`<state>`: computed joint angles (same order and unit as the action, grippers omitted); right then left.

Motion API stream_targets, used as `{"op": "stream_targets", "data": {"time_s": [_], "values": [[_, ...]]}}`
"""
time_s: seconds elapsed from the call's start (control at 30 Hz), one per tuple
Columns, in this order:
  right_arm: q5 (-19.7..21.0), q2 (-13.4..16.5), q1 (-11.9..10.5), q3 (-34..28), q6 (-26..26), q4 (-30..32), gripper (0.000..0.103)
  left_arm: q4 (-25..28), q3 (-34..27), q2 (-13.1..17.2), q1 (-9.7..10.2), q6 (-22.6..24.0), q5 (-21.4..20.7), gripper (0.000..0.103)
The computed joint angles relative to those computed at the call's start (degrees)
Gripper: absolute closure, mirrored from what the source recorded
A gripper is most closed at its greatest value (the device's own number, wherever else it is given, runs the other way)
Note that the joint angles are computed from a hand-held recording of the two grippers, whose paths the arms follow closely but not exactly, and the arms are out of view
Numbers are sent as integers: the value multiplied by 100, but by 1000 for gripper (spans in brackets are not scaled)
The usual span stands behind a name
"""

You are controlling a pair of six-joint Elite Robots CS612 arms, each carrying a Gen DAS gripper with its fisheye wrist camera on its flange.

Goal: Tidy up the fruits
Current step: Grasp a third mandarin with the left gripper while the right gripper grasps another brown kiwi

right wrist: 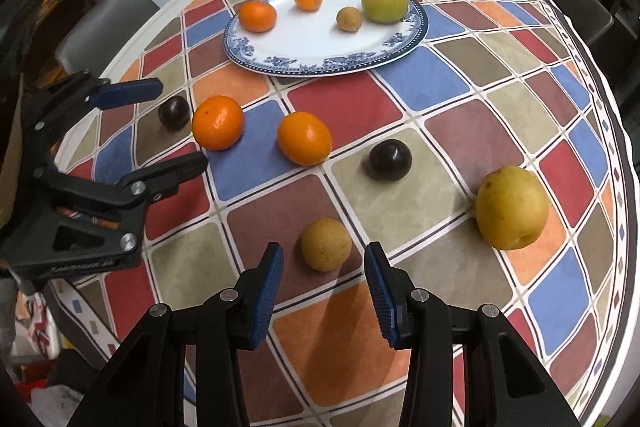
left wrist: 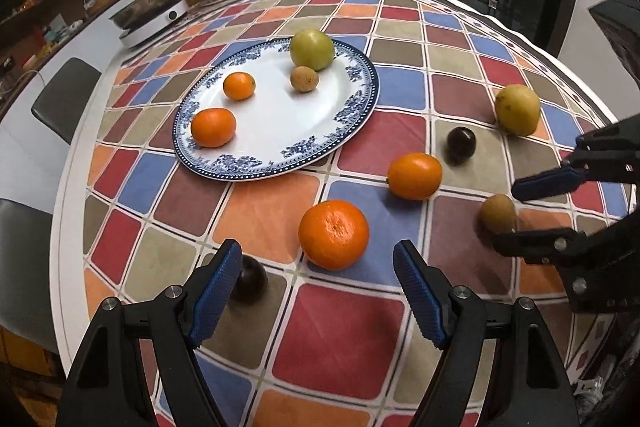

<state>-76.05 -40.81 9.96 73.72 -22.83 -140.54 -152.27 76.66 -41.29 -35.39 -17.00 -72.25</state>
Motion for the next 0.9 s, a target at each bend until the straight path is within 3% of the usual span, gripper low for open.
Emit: {"op": "stream_targets", "data": {"time_s": [0.3, 0.7, 0.9], "values": [[32, 77, 3, -105, 18, 175, 72, 80, -188, 149, 82, -231, -286, 39], [125, 89, -31, -119, 60, 126, 74, 164, -329, 221, 78, -356, -408, 62], [195, 42, -56, -58, 52, -8, 74, 121, -281, 174, 54, -438, -431, 62]]}}
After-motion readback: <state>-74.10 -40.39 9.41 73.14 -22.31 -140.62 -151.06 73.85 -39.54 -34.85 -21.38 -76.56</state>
